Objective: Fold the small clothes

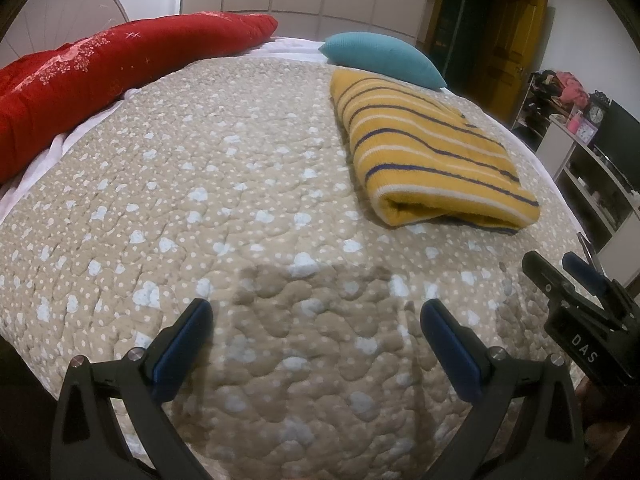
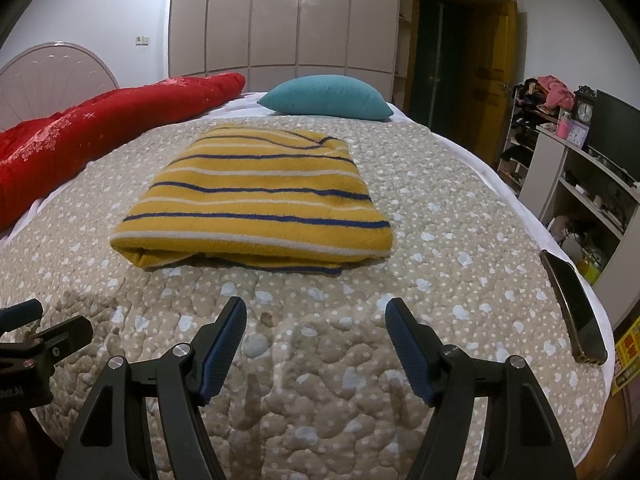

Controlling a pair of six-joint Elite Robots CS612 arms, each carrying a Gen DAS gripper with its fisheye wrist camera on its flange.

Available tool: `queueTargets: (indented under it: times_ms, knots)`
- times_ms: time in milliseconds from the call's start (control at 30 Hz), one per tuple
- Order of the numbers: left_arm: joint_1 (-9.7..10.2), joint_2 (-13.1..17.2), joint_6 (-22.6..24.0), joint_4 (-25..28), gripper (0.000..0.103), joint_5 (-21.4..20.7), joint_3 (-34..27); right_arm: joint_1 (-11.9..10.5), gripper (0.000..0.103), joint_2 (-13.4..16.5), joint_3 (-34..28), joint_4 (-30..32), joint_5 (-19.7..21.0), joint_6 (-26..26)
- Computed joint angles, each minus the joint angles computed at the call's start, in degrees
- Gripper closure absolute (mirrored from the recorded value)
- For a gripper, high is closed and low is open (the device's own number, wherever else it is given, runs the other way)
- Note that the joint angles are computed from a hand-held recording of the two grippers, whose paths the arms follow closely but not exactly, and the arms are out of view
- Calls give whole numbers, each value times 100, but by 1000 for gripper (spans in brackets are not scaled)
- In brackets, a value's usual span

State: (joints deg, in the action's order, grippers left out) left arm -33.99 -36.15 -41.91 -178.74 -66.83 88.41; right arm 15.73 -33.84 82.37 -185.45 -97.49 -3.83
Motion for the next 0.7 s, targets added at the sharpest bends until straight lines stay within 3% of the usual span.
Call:
queueTargets:
  times_ms: [700]
  knots:
    - [78, 51, 46, 93, 0, -217, -61, 4, 26, -2, 0, 27, -38, -1]
